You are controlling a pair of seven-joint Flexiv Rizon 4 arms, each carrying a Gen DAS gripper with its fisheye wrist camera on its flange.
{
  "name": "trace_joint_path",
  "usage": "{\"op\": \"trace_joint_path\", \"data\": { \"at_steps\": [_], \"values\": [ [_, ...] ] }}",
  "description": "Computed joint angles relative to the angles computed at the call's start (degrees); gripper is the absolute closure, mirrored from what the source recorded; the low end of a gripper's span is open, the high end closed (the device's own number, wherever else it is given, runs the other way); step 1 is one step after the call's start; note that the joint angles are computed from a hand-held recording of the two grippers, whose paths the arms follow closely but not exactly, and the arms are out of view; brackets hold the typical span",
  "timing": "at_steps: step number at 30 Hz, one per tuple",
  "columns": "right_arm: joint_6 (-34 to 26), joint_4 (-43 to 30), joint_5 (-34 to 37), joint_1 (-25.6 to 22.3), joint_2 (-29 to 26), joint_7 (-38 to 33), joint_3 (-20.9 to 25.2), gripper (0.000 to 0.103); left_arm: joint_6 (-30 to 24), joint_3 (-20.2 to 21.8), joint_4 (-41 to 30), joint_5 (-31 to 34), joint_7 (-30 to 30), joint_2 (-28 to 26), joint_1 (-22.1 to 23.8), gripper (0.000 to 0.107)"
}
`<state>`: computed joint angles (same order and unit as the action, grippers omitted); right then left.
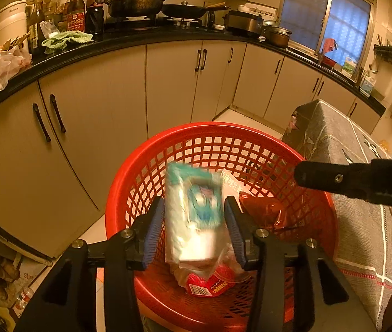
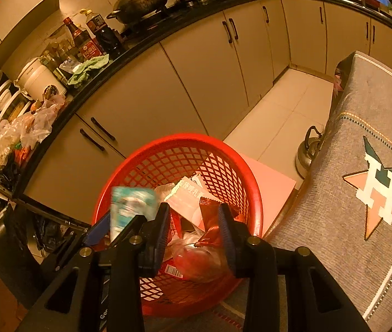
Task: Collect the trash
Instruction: 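Lower both grippers into the basket and open them to drop the packets, then move both open grippers back from the basket toward the table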
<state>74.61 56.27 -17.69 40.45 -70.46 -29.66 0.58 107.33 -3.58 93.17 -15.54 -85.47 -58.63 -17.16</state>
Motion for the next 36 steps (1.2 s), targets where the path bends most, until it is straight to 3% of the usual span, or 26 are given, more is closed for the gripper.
{"op": "trace_joint_path", "data": {
  "at_steps": [9,13,17,25,36],
  "values": [
    [3.36,5.17,-1.05,1.96,3.16,3.51,-4.12,0.060,1.68,0.72,0.81,-0.30,-0.23,0.64,-0.78,0.041],
    [4.43,9.15,-2.70,4.55,5.44,7.94,-9.03,0.042,2.50,1.53,1.20,-0.82,-0.07,0.87,-1.52,0.036],
    [4.80,15.02,-6.21,9.01,8.49,14.30,-16.58,0.035,4.79,2.99,2.50,-2.37,-0.41,1.59,-3.03,0.022],
    [1.66,26.37,-16.30,18.97,13.36,25.28,-29.78,0.025,9.80,5.35,6.27,-6.75,0.48,3.58,-6.51,0.016],
    [2.48,38.46,-28.41,25.48,18.80,35.55,-35.39,0.024,17.92,8.45,10.82,-19.14,6.78,4.37,-14.06,0.012]
  ]
}}
